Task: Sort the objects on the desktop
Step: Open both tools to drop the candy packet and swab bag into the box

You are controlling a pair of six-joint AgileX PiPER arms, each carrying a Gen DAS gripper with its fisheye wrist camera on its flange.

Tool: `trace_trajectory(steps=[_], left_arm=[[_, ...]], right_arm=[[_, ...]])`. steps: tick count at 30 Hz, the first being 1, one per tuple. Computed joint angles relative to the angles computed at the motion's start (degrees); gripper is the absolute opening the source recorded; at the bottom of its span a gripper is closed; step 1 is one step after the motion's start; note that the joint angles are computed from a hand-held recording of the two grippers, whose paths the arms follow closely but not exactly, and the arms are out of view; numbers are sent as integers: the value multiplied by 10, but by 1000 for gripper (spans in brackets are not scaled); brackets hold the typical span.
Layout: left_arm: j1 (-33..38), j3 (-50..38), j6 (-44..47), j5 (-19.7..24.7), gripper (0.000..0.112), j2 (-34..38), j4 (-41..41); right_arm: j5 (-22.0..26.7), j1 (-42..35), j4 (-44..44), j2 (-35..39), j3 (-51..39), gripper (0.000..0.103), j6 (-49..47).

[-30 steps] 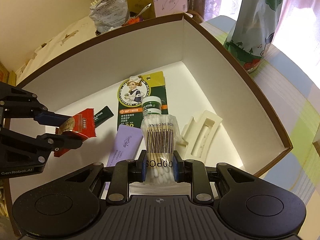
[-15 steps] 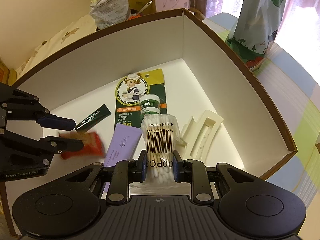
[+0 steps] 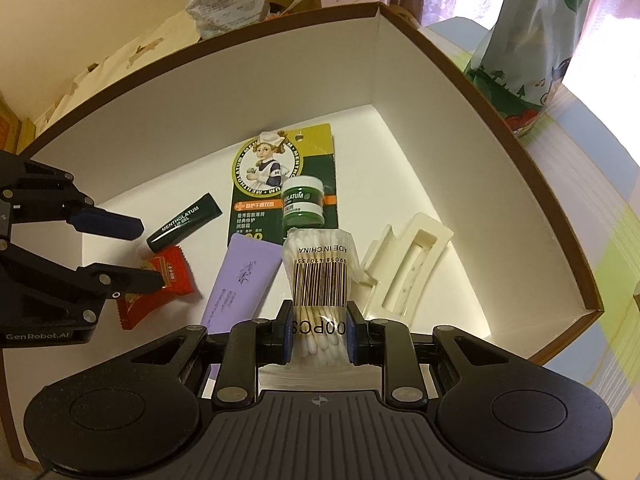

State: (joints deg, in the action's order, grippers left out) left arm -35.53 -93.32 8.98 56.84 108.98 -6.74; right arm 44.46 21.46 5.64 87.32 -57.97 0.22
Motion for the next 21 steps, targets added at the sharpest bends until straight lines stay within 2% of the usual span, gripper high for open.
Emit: trace_trajectory(steps=[14, 18, 19, 20, 21], left_arm=[[5, 10, -6, -6, 38, -5, 11], [5, 9, -9, -5, 43, -5, 13], [5, 10, -10, -6, 44, -6, 14], [4, 11, -11, -7, 46, -7, 16], [4, 12, -12, -8, 47, -7, 17]], right_arm=[[3, 5, 1, 18, -9, 28, 3], [11, 13, -19, 27, -18, 30, 14], [9, 18, -30, 27, -17, 43, 21], [5, 23, -42, 25, -14, 80, 28], [-13, 28, -53, 14, -3, 89, 31]])
